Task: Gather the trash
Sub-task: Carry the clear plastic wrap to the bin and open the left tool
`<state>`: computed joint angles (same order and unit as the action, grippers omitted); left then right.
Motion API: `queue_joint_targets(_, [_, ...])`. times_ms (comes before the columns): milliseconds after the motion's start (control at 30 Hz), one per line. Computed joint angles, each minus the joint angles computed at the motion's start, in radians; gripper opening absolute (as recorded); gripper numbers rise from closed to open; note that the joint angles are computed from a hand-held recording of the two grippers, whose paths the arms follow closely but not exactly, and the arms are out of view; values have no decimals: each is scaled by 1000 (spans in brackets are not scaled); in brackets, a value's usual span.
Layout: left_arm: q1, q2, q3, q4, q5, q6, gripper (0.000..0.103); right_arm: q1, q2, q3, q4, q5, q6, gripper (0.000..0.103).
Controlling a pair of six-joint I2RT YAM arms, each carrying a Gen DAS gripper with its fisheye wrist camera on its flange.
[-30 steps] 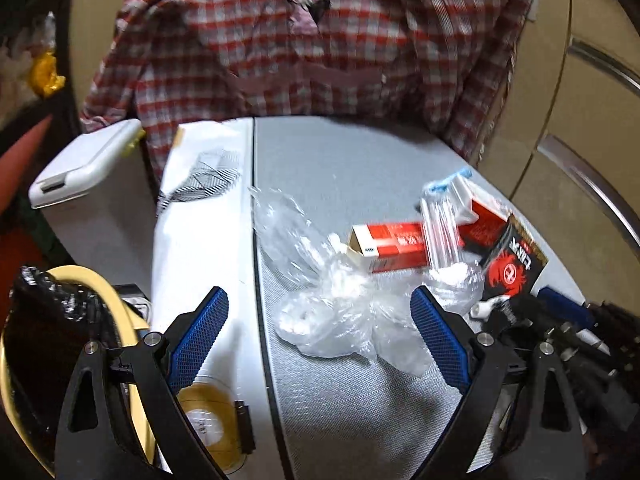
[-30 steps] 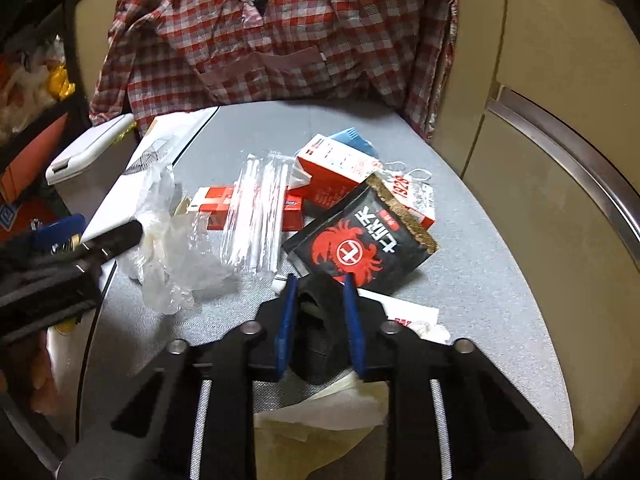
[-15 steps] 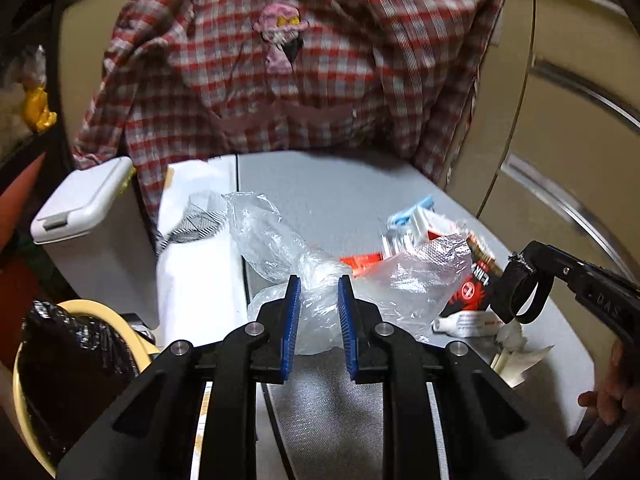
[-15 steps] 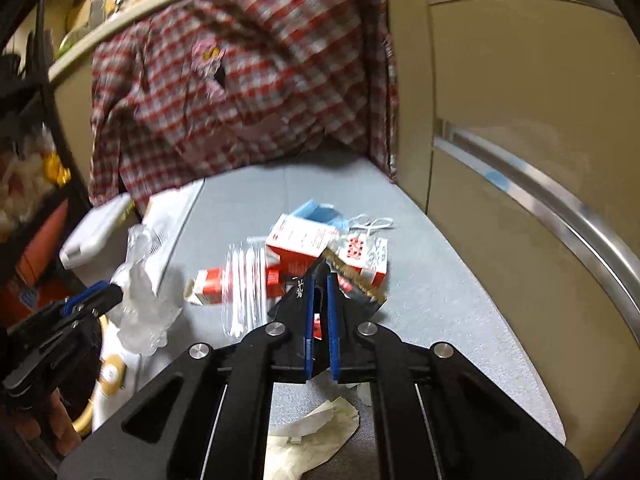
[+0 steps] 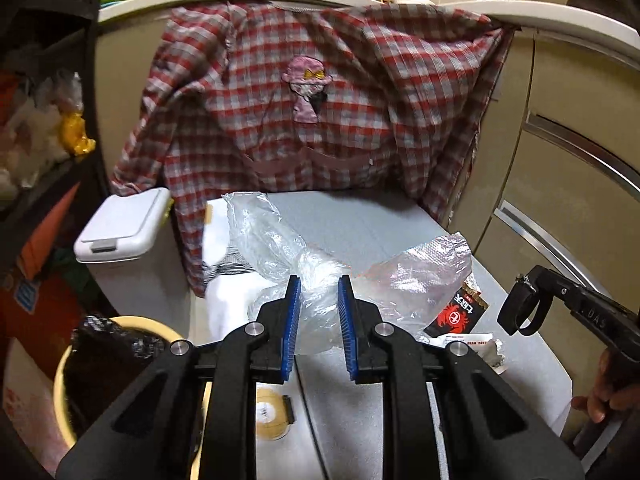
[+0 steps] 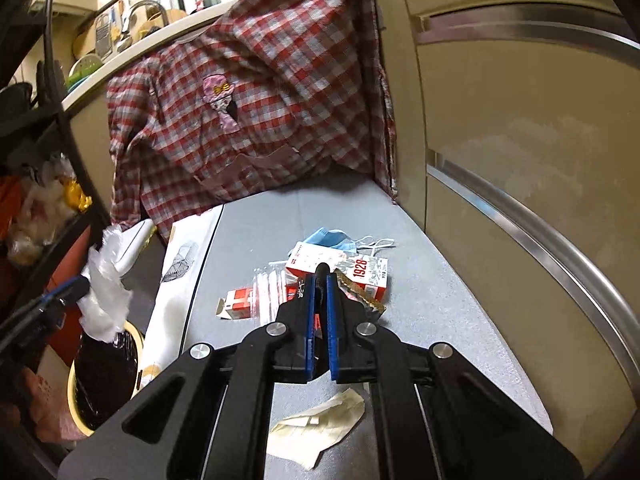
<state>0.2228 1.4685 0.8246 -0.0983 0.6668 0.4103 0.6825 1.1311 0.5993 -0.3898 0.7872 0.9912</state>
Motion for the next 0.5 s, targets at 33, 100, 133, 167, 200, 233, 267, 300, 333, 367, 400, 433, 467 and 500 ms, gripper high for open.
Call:
queue_joint_targets(33, [12, -9, 1, -10, 0, 9, 19, 7, 4, 6, -5, 1, -1, 5])
queue_joint_targets(100, [46, -28, 9, -43, 4, 34, 19, 36, 18, 35, -28, 16, 3, 5])
queue_joint_targets(133, [64, -34, 18, -62, 1, 46, 19, 53, 20, 47, -36, 26, 3, 5])
queue_joint_targets(167, [85, -41, 29, -83, -2, 56, 19, 70, 23, 59, -42, 34, 3, 5])
queue_joint_targets(200, [111, -46, 44, -108, -2, 64, 19, 83, 29, 71, -49, 41, 4, 5])
queue_joint_targets(233, [130, -46, 57, -125, 1, 70, 19, 104, 40, 91, -58, 53, 3, 5])
queue_joint_targets(267, [155, -45, 73, -147, 5, 79, 19, 124, 54, 111, -63, 63, 1, 5])
queue_joint_targets(300, [175, -41, 86, -163, 10, 87, 19, 138, 63, 125, -66, 68, 0, 5])
queue_joint_targets(333, [201, -37, 99, -180, 15, 97, 19, 158, 79, 144, -68, 75, -3, 5])
queue_joint_targets(367, [226, -31, 114, -197, 18, 107, 19, 175, 96, 163, -70, 81, -5, 5])
queue_joint_targets(400, [244, -23, 126, -209, 19, 116, 19, 190, 112, 180, -69, 84, -8, 5])
queue_joint_targets(433, [263, -17, 135, -217, 20, 125, 19, 200, 124, 190, -69, 85, -8, 5])
queue_joint_targets(467, [281, -11, 141, -223, 18, 133, 19, 210, 137, 203, -67, 85, -10, 5])
queue_joint_targets(500, [293, -6, 147, -228, 20, 138, 19, 220, 157, 221, -65, 84, -14, 5])
